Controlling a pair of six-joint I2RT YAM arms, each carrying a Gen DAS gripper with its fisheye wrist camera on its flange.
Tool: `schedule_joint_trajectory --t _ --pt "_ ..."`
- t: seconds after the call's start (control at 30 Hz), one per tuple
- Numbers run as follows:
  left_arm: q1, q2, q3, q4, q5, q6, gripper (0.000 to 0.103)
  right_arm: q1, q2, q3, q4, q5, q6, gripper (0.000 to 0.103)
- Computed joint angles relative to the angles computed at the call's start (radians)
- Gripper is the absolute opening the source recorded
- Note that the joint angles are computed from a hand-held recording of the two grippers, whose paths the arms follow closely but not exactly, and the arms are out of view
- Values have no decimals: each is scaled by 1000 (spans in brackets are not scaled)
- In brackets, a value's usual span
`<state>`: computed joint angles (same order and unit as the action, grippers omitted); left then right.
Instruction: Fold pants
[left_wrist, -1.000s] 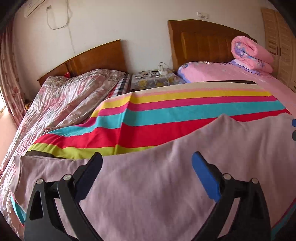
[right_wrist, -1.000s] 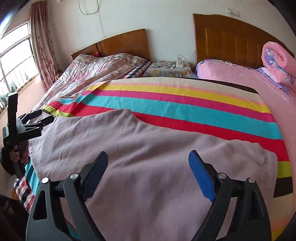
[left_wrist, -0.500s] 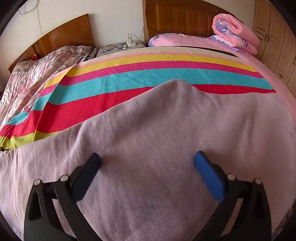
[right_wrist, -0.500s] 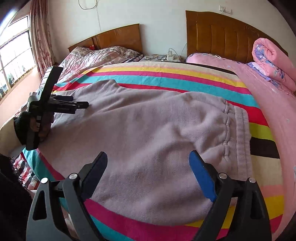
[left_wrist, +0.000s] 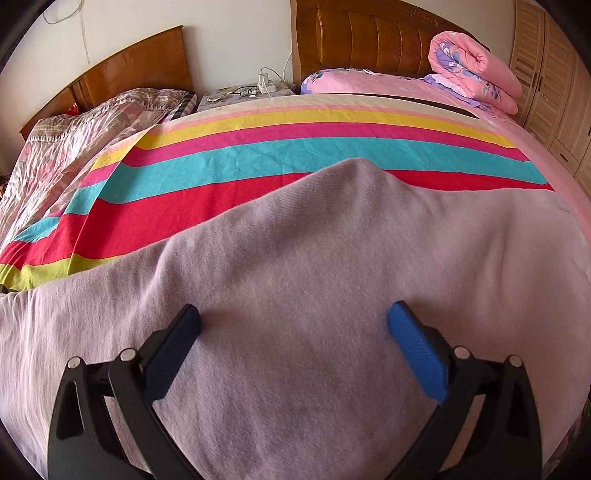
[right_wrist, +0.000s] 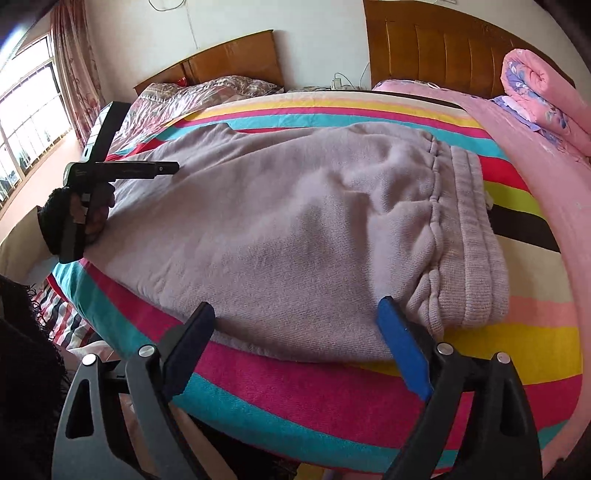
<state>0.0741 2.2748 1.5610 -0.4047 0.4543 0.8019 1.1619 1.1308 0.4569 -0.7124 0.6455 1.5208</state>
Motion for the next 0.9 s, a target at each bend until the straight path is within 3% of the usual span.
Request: schedule_joint_trajectory --t 0.1,0.3,0.33,0.4,0.47,0.63,0.73,0.8,0.9 --pt "1 4 9 -8 3 0 102 -27 -4 58 -39 61 -24 86" --pt "4 7 15 -12 9 -1 102 -198 233 141 185 -43 -269 88" --pt "5 8 14 -12 10 0 102 -203 275 152 213 -60 -284 93" --pt "5 8 14 -13 12 0 102 -178 357 180 209 -45 -280 94" --pt "6 9 17 -17 14 1 102 -169 331 148 238 -47 -262 95" --pt "7 9 20 -24 18 0 102 -208 308 166 202 -123 -317 95" --pt "16 -1 12 -2 13 -31 102 -250 342 246 109 -165 -326 94" --pt "32 -19 11 12 -17 -63 102 -265 371 322 28 -130 -303 94" --pt "89 -39 51 -2 20 -82 102 -304 381 414 38 -64 -377 94"
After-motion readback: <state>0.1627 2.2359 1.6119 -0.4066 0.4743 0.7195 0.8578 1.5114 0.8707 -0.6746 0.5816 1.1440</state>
